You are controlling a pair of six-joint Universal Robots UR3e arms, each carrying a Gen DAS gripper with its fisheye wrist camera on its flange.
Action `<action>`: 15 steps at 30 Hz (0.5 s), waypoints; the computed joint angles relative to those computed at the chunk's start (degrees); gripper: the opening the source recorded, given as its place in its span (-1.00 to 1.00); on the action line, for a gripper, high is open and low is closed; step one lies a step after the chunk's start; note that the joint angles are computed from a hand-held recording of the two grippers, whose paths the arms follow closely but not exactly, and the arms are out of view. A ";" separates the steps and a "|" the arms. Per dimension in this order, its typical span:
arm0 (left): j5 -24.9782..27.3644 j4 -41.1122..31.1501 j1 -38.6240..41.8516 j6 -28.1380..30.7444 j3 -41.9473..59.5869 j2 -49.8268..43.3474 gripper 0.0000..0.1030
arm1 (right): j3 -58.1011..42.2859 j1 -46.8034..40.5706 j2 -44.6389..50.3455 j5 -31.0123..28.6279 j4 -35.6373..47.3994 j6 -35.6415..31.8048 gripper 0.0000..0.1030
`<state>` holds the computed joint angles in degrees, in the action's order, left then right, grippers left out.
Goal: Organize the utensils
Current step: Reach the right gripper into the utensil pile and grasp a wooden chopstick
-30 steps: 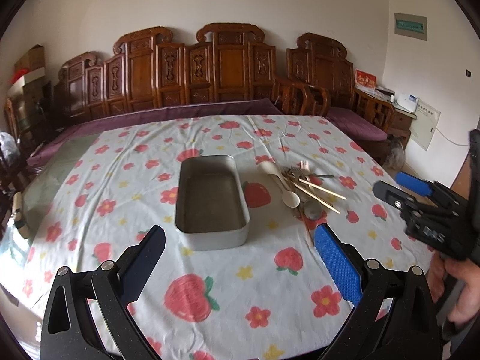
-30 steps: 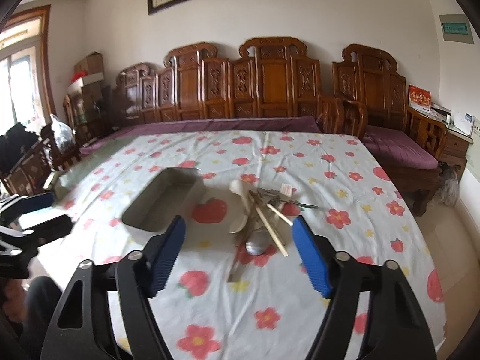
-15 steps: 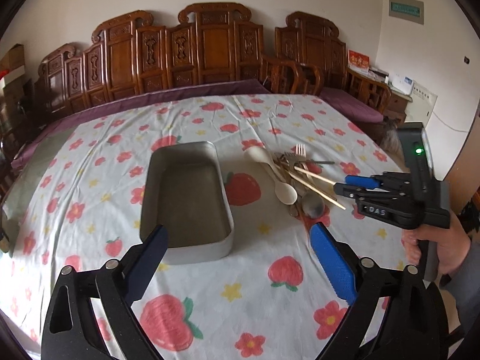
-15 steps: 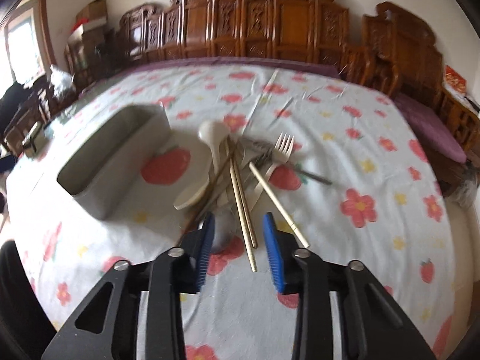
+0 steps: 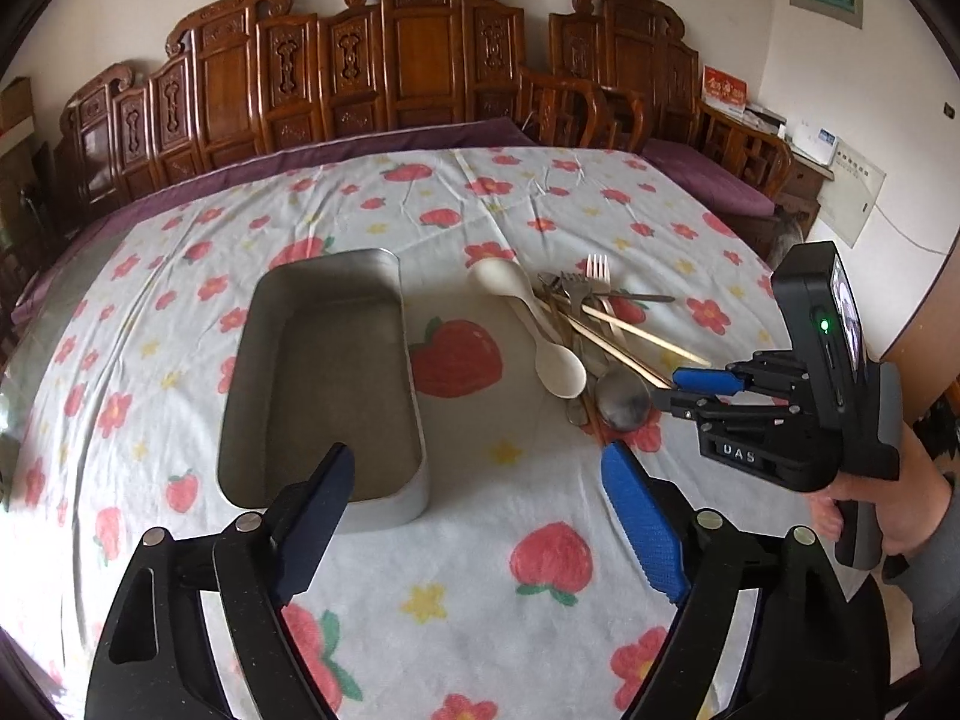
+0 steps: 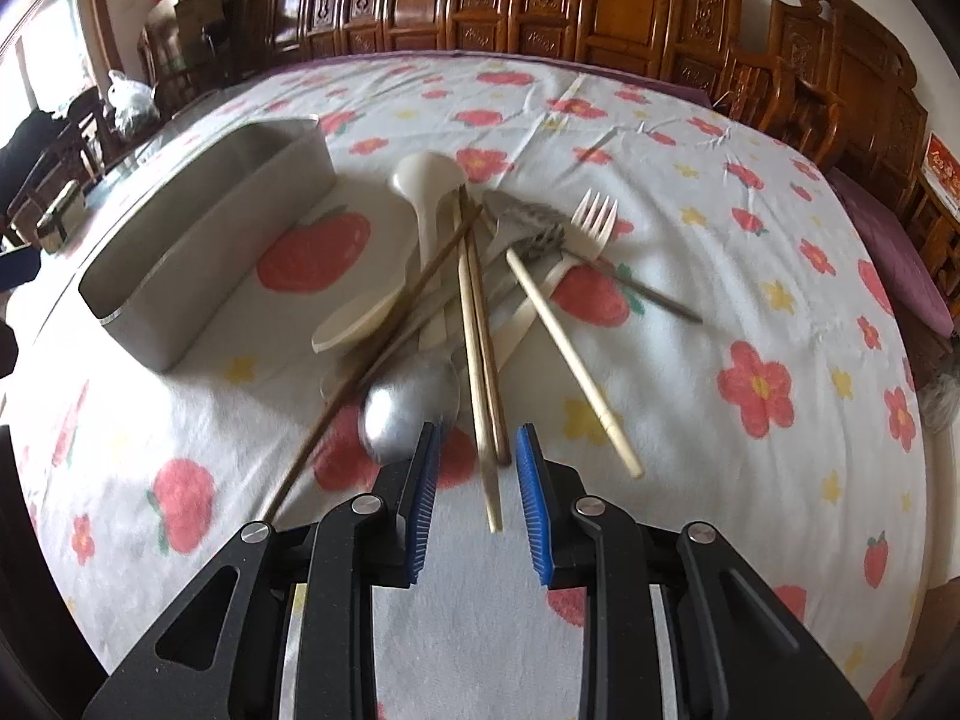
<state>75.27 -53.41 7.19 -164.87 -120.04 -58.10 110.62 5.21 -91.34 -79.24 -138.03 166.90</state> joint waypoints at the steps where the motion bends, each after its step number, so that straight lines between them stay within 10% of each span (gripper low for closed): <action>1: 0.48 0.68 -0.91 -0.66 -0.15 -0.64 0.56 | 0.46 -0.25 -0.22 0.26 0.02 -0.27 -0.52; 15: 9.02 10.02 -14.06 -8.07 0.55 -14.79 0.36 | 2.65 -5.43 -8.33 6.75 6.95 -5.27 -0.91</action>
